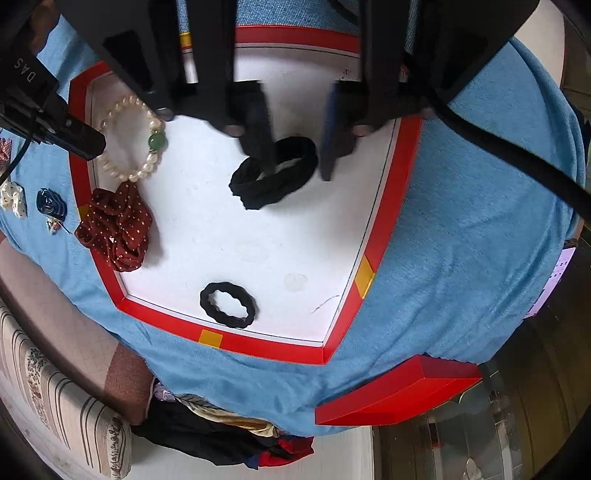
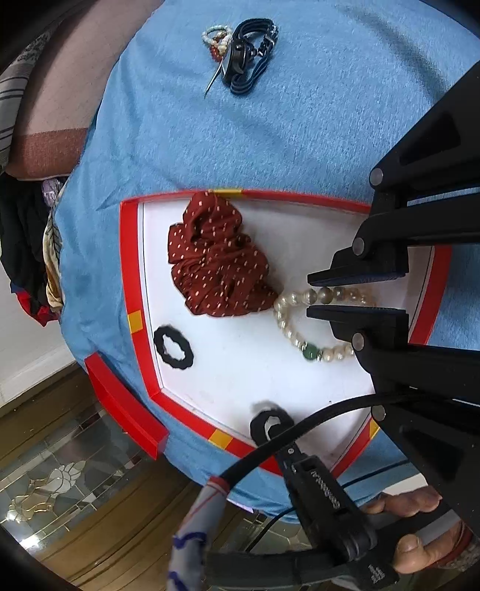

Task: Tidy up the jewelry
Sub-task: 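Carry both items into the white tray and open both tools to release, then move the left tool to the blue-strap watch while the right tool approaches the white scrunchie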

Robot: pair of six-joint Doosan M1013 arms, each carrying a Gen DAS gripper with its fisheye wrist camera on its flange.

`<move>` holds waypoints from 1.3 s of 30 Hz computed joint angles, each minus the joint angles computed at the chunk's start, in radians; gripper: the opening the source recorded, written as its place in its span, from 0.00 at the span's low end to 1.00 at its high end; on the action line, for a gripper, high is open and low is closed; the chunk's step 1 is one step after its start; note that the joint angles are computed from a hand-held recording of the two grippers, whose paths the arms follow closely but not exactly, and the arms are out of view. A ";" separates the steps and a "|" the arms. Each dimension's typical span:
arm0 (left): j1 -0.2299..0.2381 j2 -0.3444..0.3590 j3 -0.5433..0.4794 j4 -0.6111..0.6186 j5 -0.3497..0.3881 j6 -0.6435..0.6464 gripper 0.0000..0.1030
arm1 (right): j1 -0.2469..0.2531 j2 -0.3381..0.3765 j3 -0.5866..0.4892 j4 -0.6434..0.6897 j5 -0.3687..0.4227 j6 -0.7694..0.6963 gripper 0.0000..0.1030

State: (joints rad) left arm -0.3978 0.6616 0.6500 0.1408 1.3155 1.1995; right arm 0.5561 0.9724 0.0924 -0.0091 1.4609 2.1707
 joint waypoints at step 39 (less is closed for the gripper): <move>-0.187 0.029 -0.136 0.054 0.029 0.157 0.48 | -0.081 -0.598 1.016 -0.248 -0.388 0.295 0.35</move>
